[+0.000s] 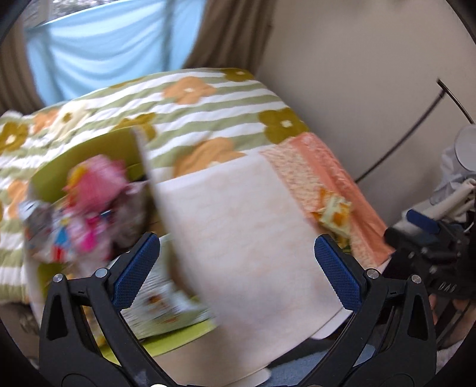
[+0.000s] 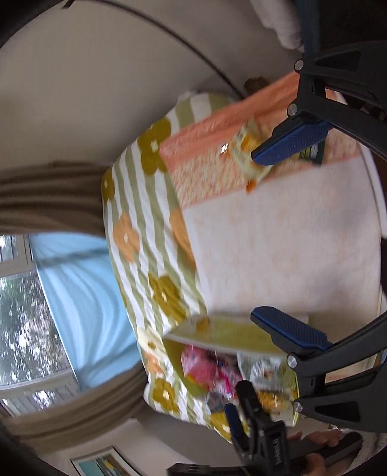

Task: Organize snacks
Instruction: 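Withdraw both open grippers toward the orange cake pack and green cracker pack, then close left gripper on orange chiffon cake pack while right gripper closes on green cracker pack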

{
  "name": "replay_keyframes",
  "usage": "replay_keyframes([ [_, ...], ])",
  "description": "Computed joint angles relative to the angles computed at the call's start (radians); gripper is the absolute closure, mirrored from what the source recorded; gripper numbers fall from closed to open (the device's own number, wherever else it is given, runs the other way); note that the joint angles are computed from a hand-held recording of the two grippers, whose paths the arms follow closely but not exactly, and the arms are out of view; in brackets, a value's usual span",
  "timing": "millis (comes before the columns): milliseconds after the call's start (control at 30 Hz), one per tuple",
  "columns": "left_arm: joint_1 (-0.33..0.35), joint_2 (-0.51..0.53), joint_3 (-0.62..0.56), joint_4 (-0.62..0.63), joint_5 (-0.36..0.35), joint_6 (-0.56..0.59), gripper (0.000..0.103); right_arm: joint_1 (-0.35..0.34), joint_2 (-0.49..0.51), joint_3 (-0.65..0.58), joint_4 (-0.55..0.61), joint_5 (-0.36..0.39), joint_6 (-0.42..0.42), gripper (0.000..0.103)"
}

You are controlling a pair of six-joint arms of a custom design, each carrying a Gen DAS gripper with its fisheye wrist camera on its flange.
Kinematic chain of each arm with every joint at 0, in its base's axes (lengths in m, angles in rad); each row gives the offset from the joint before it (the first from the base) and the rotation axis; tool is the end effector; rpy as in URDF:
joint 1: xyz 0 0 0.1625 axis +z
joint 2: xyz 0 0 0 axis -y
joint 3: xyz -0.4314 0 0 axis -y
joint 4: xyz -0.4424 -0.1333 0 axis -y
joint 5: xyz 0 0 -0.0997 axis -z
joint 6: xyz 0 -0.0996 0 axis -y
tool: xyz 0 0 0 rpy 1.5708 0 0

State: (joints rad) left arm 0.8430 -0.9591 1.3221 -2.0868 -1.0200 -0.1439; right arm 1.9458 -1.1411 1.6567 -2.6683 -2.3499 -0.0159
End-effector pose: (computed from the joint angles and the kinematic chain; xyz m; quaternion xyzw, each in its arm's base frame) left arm -0.3756 -0.7003 0.2899 0.2563 0.9249 -0.1811 0.2147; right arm 0.3105 -0.6159 0.3321 0.0652 -0.8905 0.3261 0.3106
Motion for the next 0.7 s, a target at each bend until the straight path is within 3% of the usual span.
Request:
replay_keyframes([
  [100,-0.002,0.116,-0.119,0.060,-0.124,0.033,0.000,-0.039,-0.046,0.021,0.058,-0.033,0.048,0.008],
  [300,-0.015,0.391,-0.416,0.257,-0.199,0.111,0.000,-0.113,-0.116,0.075,0.118,-0.016,0.138,0.008],
  [433,-0.014,0.569,-0.626,0.417,-0.210,0.130,0.000,-0.161,-0.135,0.107,0.150,0.014,0.178,0.008],
  [700,0.007,0.730,-0.773,0.540,-0.187,0.187,0.003,-0.214,-0.114,0.138,0.132,0.058,0.191,0.008],
])
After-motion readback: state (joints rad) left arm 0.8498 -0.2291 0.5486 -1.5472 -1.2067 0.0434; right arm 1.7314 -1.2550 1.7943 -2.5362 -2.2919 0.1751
